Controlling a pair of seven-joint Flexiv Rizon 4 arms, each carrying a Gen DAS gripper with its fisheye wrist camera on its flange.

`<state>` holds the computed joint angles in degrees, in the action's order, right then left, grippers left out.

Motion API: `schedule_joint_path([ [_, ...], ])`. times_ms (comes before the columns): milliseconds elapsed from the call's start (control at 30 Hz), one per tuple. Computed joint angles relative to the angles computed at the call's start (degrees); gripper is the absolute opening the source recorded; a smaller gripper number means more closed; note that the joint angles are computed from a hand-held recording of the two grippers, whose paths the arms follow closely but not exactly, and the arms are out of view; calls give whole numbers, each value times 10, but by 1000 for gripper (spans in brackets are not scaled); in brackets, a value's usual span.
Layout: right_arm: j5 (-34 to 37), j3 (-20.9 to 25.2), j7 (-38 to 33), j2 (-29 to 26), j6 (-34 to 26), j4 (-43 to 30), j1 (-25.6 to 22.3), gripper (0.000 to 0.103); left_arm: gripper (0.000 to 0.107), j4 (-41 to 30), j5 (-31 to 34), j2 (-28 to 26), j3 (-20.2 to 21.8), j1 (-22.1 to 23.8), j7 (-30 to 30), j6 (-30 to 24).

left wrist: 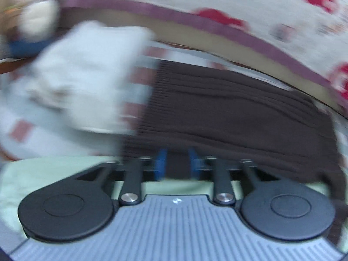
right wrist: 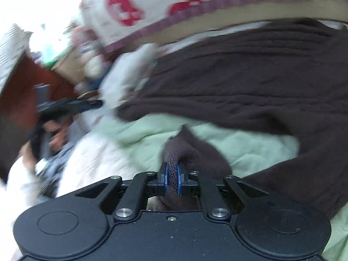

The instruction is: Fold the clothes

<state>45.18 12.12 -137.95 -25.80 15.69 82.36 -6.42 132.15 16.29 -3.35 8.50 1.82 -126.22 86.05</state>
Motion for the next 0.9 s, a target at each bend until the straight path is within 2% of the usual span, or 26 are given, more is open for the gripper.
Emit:
schedule_joint_path([
  [33,-7,-1,22,-5,2,0,10,11,50,11,-65,-11,-34,6,56,28],
  [100,1,9,59,-28,-70,-23,8,12,51,-13,-102,-48,-64,-13,102,46],
  [167,4,17,67,-41,-140,-40,1,18,55,-60,-86,-92,-47,-57,100,45],
  [233,22,14,37,-34,-127,-40,-13,18,57,-93,-98,-126,-28,-87,85,33],
  [267,37,7,34,-35,-110,-47,-23,23,57,-104,-123,-143,-20,-102,89,31],
  [300,53,2,32,-38,-92,-57,-33,30,57,-132,-110,-164,7,-127,60,15],
  [333,54,-11,47,-45,-58,-68,-34,45,57,-158,-111,-187,39,-159,38,0],
  [367,53,-22,64,-55,-22,-81,-36,49,57,-179,-96,-202,65,-186,16,-13],
  [400,50,-30,83,-67,16,-96,-37,49,57,-201,-72,-216,74,-197,-6,-20],
  [433,45,-38,103,-81,54,-114,-37,49,55,-213,-72,-231,64,-193,-6,-5],
  [467,39,-48,124,-97,93,-134,-37,49,54,-215,-101,-245,36,-179,22,27],
  [533,15,-66,173,-151,145,-189,-26,51,53,-224,-129,-274,-45,-129,61,84],
  [633,-10,-80,240,-223,202,-256,-16,51,40,-272,-145,-320,-104,-115,103,100],
  [667,-17,-79,256,-236,215,-261,-12,51,38,-285,-148,-335,-106,-122,113,109],
  [767,-35,-72,298,-272,248,-274,-4,52,37,-307,-171,-373,-80,-164,121,137],
  [800,-38,-65,307,-281,256,-278,-5,52,37,-304,-177,-378,-83,-165,126,144],
  [867,-22,-32,288,-283,286,-270,-20,50,37,-289,-188,-376,-65,-182,138,152],
  [900,-15,-15,277,-285,301,-267,-27,50,37,-293,-196,-379,-43,-201,148,146],
])
